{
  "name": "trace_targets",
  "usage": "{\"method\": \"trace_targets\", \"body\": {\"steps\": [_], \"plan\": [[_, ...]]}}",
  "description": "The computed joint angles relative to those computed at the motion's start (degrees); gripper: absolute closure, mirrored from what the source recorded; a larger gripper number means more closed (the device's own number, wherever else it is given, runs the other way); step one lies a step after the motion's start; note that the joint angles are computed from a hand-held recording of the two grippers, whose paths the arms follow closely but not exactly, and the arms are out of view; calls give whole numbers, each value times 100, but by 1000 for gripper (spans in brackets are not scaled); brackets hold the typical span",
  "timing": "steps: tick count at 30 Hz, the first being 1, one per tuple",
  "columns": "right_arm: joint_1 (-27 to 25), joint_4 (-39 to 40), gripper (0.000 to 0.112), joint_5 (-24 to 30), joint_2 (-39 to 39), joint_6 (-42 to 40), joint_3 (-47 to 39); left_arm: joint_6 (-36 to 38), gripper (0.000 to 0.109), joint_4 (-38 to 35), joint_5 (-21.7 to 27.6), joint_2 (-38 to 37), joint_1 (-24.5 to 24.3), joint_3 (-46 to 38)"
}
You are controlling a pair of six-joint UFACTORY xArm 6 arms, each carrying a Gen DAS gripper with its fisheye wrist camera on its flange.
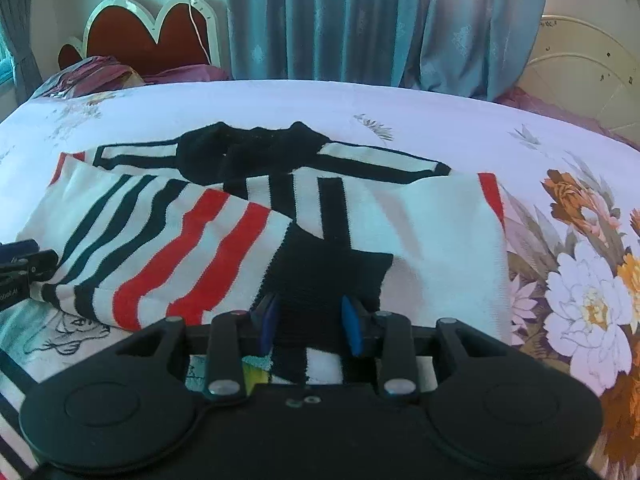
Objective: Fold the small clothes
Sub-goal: 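Lift the black hem with both tools and fold it toward the collar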
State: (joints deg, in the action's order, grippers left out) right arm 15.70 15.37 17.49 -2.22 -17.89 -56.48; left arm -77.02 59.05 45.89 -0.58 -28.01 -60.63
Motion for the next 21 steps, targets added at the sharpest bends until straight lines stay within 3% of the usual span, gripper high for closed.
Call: {"method": "trace_targets", "body": {"steps": [4,10,16,21], "plan": [[12,1319,77,371,-296,-963,13,-300,79,55,102,-188,-198,33],[130,1988,76,756,-659,-1485,117,-195,79,-20,209,-251,-590,-109],[303,2074,74,968,-926,-1656,377,-85,79,-235,237,-164,-880,-156],[384,1684,73,878,-988,-1520,685,-23,79,-496,412,-120,-1005,29]]}}
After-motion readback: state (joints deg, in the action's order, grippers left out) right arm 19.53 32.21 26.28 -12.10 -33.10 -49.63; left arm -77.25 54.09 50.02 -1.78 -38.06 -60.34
